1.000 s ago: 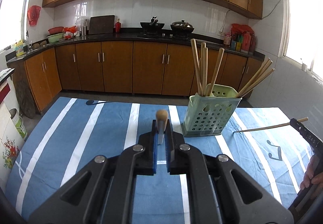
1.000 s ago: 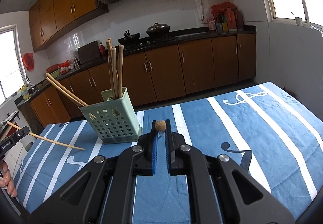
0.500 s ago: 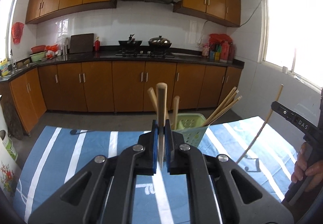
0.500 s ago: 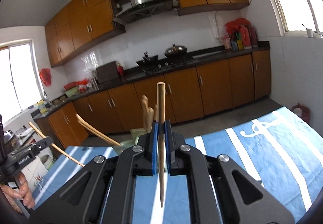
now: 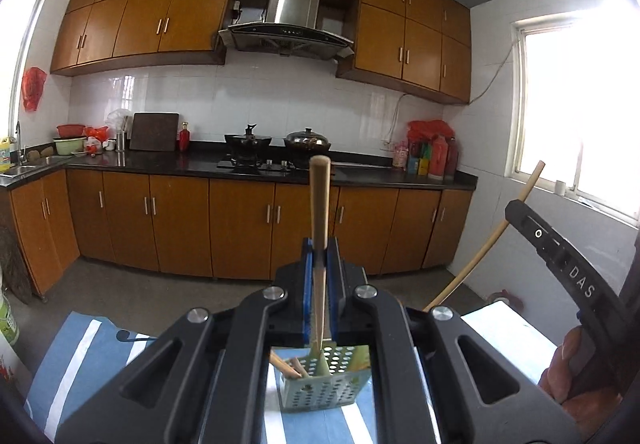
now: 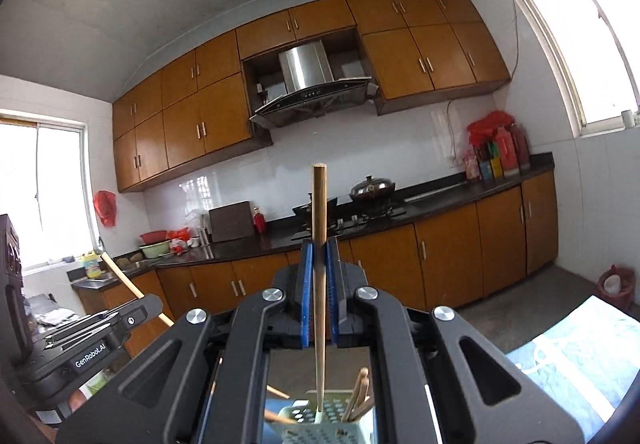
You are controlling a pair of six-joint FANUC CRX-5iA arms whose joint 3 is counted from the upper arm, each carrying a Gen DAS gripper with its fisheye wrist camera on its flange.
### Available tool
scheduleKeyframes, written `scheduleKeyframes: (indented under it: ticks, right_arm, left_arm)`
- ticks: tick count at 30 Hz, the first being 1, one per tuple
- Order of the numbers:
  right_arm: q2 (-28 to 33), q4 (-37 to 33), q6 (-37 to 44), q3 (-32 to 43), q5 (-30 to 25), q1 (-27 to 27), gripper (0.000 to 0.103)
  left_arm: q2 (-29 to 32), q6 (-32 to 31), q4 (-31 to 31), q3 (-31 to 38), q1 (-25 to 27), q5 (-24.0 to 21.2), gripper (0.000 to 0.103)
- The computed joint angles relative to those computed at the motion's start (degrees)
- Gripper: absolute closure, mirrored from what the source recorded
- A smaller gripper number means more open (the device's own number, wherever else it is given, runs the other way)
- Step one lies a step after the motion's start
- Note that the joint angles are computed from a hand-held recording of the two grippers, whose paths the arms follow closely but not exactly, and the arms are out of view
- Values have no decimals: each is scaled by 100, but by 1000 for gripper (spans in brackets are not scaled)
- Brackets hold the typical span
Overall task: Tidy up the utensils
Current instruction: 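Lift both held chopsticks upright and carry them above the green holder, then open both tools to drop the chopsticks into the green holder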
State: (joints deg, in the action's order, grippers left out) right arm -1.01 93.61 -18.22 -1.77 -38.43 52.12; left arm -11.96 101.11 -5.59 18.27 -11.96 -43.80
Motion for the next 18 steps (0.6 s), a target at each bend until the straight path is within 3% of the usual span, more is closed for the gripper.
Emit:
scheduleKeyframes:
  ticks: [13,18]
  right_arm:
    - [524,-424,89,104,220,-220,96]
    - [636,-1083,659,278,231,-101,95]
  left_arm:
    - [253,-450,697,-458,384,204,96]
    - [364,-521,766,-478,418,104,95]
